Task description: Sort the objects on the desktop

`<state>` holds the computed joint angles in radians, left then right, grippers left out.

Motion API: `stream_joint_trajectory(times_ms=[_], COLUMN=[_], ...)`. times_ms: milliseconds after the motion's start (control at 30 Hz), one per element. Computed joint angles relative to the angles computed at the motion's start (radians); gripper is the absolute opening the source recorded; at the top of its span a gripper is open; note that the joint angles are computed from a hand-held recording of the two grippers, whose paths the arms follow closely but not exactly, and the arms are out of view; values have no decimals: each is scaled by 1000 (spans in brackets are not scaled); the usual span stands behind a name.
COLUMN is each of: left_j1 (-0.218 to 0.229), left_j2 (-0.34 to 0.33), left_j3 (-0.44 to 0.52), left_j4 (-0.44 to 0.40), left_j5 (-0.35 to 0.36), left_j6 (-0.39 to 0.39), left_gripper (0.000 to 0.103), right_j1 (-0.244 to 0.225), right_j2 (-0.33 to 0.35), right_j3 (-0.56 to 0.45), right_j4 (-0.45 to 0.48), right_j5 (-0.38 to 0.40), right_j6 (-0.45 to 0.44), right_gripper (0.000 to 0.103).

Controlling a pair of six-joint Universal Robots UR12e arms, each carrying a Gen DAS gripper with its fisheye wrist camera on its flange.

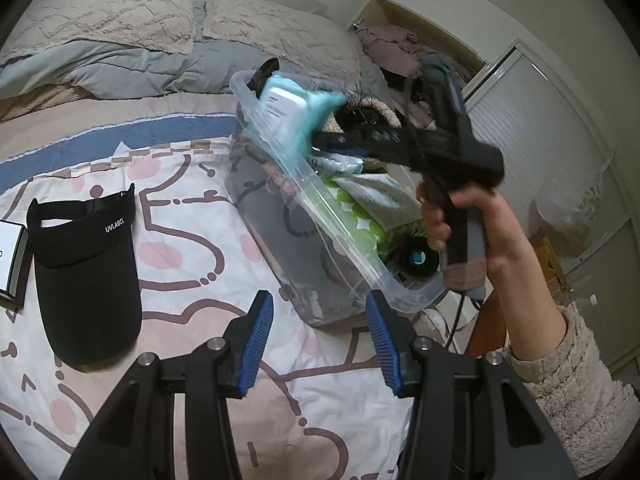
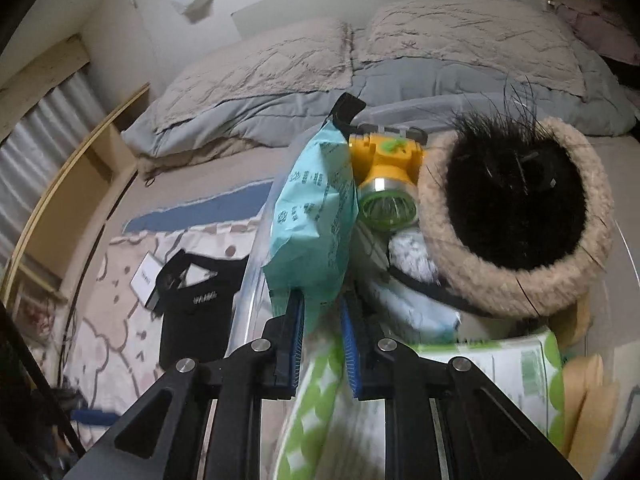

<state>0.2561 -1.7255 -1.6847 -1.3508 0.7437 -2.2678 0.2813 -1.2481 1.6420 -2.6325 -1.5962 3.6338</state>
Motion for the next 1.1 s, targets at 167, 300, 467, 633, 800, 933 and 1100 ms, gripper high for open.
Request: stream_joint_trajectory(times_ms=[167, 300, 467, 633, 800, 933, 1100], left_j1=[-1, 2, 2, 1, -2, -6, -9], left_j2=[-3, -5, -4, 7, 19, 34, 57], left_j3=[0, -2, -7, -19, -26, -37, -51], left_j4=[9, 23, 46, 69, 64, 72, 78], left_j5=[15, 26, 40, 41, 32, 22, 6], left_j6=[-7, -14, -24, -7, 18, 33, 44], left_gripper=[48, 48, 48, 48, 48, 48, 48], right_j1=[1, -9, -23, -15, -10, 1, 23], right_j2=[43, 58, 61, 33, -34, -82, -138], right_j3=[-60, -70, -64, -27, 48, 88, 139], right_j4=[39, 18, 16, -43, -187, -249, -292], right_j5=[-1, 6, 61, 36, -3, -44, -91], right_j6=[40, 73, 116, 122, 136, 105, 76], right_gripper=[19, 19, 20, 20, 20, 20, 20])
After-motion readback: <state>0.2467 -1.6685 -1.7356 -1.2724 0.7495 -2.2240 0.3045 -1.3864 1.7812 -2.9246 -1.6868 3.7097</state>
